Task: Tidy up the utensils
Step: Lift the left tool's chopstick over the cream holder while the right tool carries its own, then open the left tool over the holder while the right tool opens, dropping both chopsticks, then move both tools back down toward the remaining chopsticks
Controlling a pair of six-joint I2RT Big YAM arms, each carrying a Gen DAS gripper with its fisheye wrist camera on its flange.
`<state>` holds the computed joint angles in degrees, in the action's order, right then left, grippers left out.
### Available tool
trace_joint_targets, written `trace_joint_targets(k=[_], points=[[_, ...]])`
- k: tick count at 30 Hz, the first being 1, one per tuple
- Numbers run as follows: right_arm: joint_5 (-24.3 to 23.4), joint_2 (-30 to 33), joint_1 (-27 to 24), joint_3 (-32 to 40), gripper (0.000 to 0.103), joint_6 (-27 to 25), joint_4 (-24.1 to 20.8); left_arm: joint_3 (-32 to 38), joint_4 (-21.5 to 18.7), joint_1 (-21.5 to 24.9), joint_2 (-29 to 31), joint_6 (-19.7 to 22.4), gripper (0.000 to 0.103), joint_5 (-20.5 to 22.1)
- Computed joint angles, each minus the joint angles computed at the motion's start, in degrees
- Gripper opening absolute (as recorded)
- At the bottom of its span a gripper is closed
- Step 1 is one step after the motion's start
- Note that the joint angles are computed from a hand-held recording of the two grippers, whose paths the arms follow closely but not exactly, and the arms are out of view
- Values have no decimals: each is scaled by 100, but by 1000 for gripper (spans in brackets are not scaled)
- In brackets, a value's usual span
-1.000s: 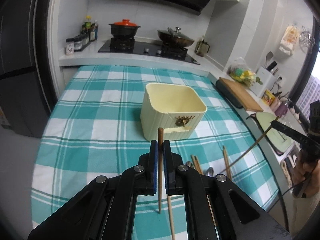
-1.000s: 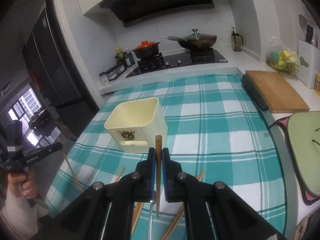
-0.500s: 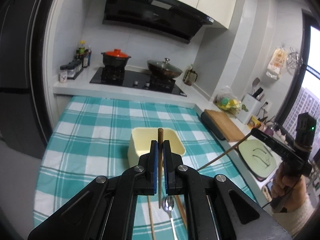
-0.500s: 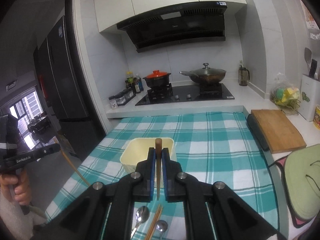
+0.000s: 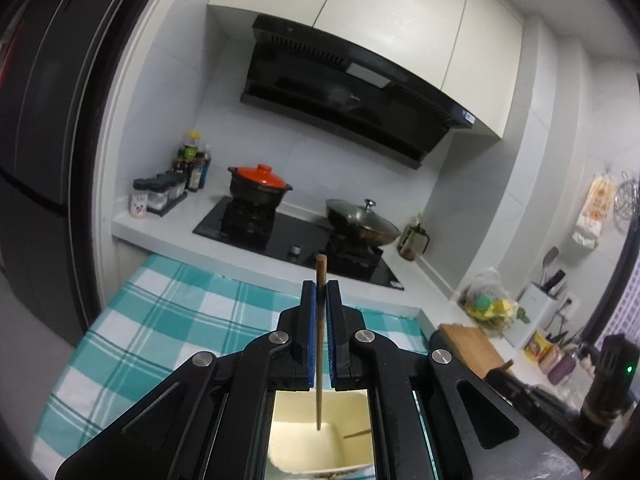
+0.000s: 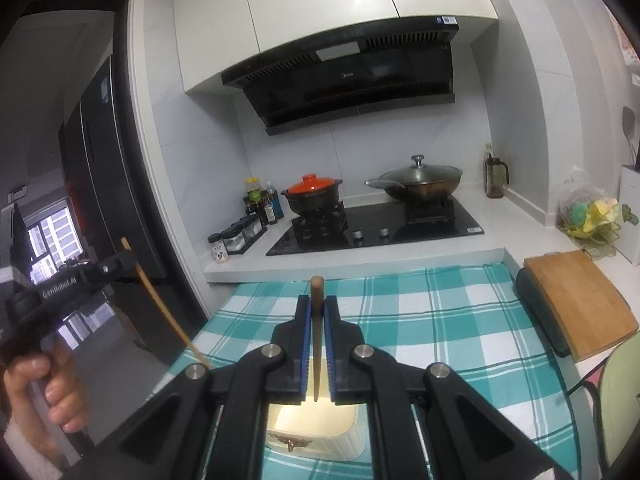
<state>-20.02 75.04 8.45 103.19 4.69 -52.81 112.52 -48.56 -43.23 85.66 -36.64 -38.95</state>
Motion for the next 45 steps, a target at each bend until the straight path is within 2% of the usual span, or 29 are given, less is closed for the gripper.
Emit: trace_joint_targets(k=[2, 8, 11, 13, 15, 16, 17, 18, 19, 21, 23, 24, 28, 30, 35, 37, 39, 41, 44, 45], points=[[73, 143, 38, -22, 6, -16, -78, -8, -101, 76, 117, -9, 3, 90], [155, 615, 103, 81, 6, -283, -808, -383, -555, 175, 267, -376, 3, 545], [203, 721, 112, 11, 6, -245, -934, -544, -695, 200, 280, -522, 3, 739], [267, 698, 90, -93, 7, -154, -804, -551, -889, 201, 328, -657, 3, 777], [293, 791, 66, -28, 10, -49, -843, -571, -1083, 200, 330, -826, 14, 760], [274, 819, 45, 3, 13, 13, -876, -605, -1152, 185, 294, -908, 32, 747], [267, 824, 28, 16, 20, 45, -908, -689, -1164, 147, 220, -980, 50, 685], [248, 803, 5, 8, 39, 68, -925, -817, -1131, 92, 105, -1037, 57, 575], [221, 748, -26, -33, 48, 104, -896, -985, -1047, 9, -45, -1054, 67, 444], [184, 600, -86, -144, 48, 96, -866, -1290, -974, -185, -330, -1027, 78, 217], [46, 378, -171, -299, 48, -45, -921, -1624, -1017, -479, -641, -1020, 94, -80], [-8, 221, -225, -436, 48, -128, -917, -1778, -1079, -618, -775, -1011, 97, -216], [-273, -621, -574, -1276, 48, -553, -954, -2358, -1749, -1294, -1153, -1301, 98, -644], [-334, -1065, -828, -1789, 48, -747, -958, -2639, -2236, -1655, -1236, -1882, 98, -745], [249, -2296, -1390, -3323, 48, -1237, -877, -3386, -2574, -2373, -1354, -3411, 98, -307], [462, -2760, -1613, -3871, 48, -1304, -930, -3416, -2754, -2519, -1235, -3846, 98, -62], [500, -3100, -1808, -4265, 48, -1299, -1080, -3425, -2865, -2636, -1146, -4218, 98, -20], [545, -3359, -1925, -4547, 48, -1368, -1229, -3410, -2883, -2761, -1047, -4400, 100, -156], [731, -3604, -1851, -4845, 48, -1525, -1291, -3063, -3391, -2853, -672, -4454, 102, -191], [796, -3684, -1828, -4921, 48, -1554, -1267, -3007, -3438, -2883, -611, -4395, 102, -190]])
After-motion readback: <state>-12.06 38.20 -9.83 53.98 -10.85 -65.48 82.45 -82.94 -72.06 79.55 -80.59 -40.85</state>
